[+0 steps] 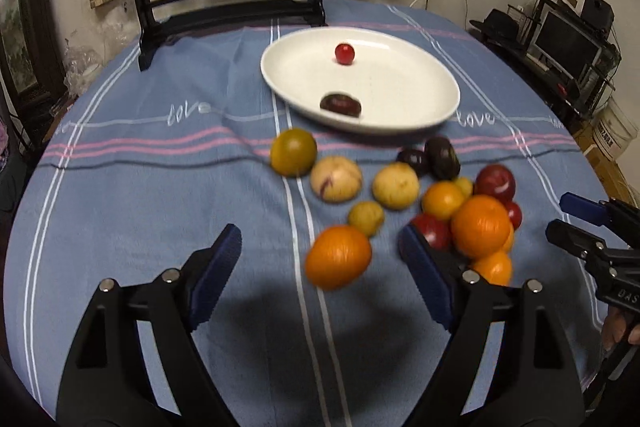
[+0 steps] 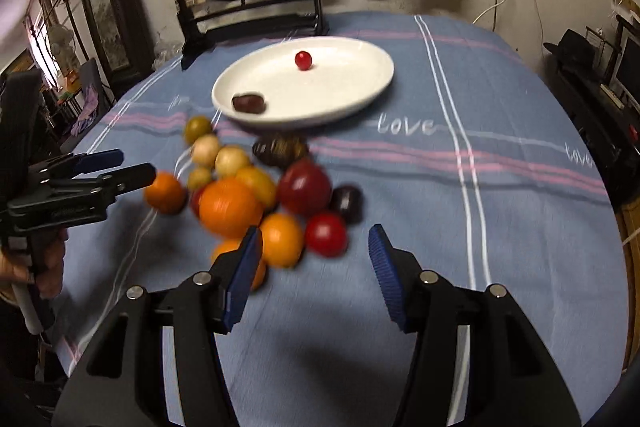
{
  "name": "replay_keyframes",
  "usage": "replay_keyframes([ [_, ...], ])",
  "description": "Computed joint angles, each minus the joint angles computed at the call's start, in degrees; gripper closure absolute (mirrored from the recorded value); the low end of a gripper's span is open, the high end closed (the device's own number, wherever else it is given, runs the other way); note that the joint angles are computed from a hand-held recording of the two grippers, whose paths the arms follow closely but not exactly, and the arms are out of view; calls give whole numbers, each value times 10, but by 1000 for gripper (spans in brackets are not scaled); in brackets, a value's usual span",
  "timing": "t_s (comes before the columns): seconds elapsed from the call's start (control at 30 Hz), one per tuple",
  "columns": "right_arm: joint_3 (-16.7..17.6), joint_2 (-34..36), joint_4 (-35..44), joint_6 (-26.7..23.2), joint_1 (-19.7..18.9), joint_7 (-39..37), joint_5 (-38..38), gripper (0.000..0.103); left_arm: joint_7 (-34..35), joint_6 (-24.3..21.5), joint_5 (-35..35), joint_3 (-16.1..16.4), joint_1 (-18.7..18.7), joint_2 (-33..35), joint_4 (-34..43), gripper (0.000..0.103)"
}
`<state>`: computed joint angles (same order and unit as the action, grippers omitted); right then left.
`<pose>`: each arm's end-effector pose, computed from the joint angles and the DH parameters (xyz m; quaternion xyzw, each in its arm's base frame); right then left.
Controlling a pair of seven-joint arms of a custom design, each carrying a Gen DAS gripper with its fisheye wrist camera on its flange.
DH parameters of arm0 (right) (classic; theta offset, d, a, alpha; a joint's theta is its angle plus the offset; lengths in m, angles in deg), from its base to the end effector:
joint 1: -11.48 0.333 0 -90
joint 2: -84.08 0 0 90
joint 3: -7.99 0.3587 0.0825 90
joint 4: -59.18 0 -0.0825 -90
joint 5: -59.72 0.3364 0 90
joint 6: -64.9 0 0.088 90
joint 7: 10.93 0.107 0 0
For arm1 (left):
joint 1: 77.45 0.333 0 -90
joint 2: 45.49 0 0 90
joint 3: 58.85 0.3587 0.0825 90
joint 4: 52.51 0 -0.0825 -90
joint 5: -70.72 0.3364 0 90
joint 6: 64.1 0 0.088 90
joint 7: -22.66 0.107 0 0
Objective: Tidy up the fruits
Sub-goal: 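Carry an orange with the left tool while the right tool carries a tangerine, both onto the plate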
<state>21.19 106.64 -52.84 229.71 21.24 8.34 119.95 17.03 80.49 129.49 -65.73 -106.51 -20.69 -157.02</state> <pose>0.5958 0.1818 0.3880 -0.8323 0.4221 -0.0941 0.3469 0.5256 -0.3788 0.3932 -0.7516 0.5664 -0.2277 0.2498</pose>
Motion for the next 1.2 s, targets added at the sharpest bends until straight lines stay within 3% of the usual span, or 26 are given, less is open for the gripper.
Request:
replay_keyframes([
  [0.2,1,-15,-25,-13,-4,-22,40,47,15,20,-21,-4,5,19,-3,22],
  [0.3,-5,-16,-30,-18,3,-22,39,47,42,37,-39,-4,12,30,1,38],
  [0.33,-7,-16,-31,-21,5,-21,36,47,49,48,-48,-3,16,35,2,55],
  [0.37,-9,-16,-32,-26,7,-18,31,47,53,67,-53,-2,20,40,1,61],
  [0.67,-17,-8,-37,-38,41,32,-55,47,38,80,-43,24,-1,28,-8,63],
  [0.83,-38,20,-18,-22,77,137,-142,47,21,74,-31,22,-2,7,-30,63],
  [0.87,-35,23,-15,-16,76,149,-150,47,18,71,-28,21,-2,5,-32,63],
  [0.97,-21,34,-10,8,69,173,-166,64,14,72,-26,14,3,0,-39,63],
  [1.07,8,29,-19,10,40,161,-158,64,12,68,-22,11,4,-4,-44,63],
  [1.2,47,0,-41,5,-7,86,-101,64,6,60,-8,8,4,-15,-48,63],
])
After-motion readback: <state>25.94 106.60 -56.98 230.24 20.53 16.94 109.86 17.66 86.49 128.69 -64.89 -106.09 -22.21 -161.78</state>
